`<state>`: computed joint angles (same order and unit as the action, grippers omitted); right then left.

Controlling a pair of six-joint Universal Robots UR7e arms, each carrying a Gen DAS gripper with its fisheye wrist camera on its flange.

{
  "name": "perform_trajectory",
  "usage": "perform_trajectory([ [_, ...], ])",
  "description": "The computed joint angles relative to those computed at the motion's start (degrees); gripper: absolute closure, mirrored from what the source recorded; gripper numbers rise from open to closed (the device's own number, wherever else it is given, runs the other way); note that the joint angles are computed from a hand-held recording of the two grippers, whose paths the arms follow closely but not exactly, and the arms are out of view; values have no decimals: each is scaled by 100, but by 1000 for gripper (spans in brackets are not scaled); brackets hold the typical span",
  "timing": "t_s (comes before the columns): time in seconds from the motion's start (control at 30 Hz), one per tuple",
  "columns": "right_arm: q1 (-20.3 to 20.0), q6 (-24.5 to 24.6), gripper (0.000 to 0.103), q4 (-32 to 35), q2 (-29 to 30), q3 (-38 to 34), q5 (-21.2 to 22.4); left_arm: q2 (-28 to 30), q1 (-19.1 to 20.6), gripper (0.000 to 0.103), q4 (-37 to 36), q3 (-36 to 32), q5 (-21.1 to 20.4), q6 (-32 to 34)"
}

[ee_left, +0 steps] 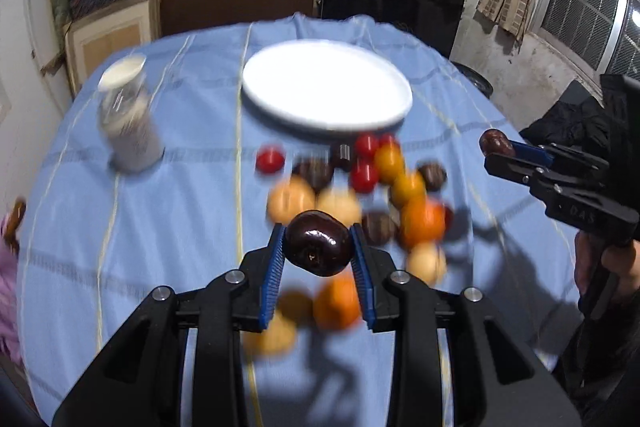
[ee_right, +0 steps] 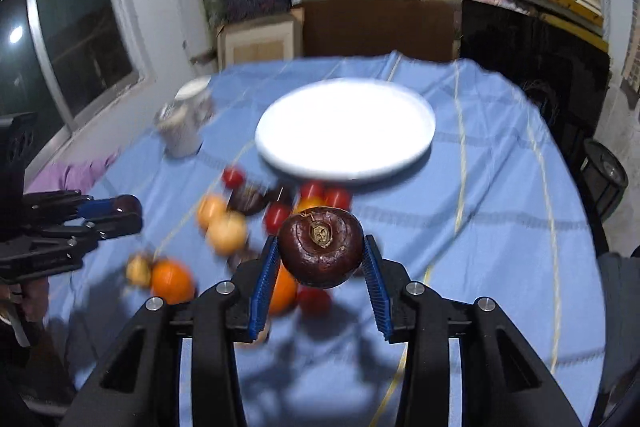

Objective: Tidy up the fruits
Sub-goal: 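Carry both held fruits over the white plate and open both tools, then grasp the pale yellow pear with the left tool while the right tool grasps the striped pepino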

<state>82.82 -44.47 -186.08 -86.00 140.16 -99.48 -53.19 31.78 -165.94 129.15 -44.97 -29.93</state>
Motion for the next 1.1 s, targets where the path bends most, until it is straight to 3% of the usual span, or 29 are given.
perform_trajectory([
  [0.17, 184, 603, 61, 96, 970, -1065, -174, 1014, 779, 71, 52, -1710, -19, 1035],
  [0.37, 181, 811, 61, 284, 2050, -2029, -733, 1894, 1489, 72, 1101, -3233, -54, 1006],
  [0.53, 177, 746, 60, 183, 2520, -2358, -967, 2158, 1793, 71, 1608, -3721, -70, 888],
  [0.57, 196, 708, 55, 44, 2589, -2372, -1020, 2152, 1805, 70, 1585, -3732, -89, 863],
  [0.6, 204, 693, 50, -7, 2581, -2340, -1012, 2126, 1803, 63, 1523, -3701, -104, 888],
  [0.63, 197, 670, 50, -81, 2543, -2274, -956, 2069, 1755, 48, 1376, -3603, -70, 949],
  [0.7, 215, 622, 49, -213, 2403, -2102, -871, 1970, 1616, 35, 916, -3344, 144, 1111],
  [0.87, 198, 527, 38, -402, 1727, -1432, -597, 1454, 1294, 34, 430, -2575, 206, 1221],
  [0.93, 145, 497, 36, -458, 1456, -1132, -535, 1195, 1114, 26, 318, -2107, 296, 1176],
  [1.1, -196, 476, 35, -387, 637, -256, -228, 542, 715, 23, 208, -852, 372, 605],
])
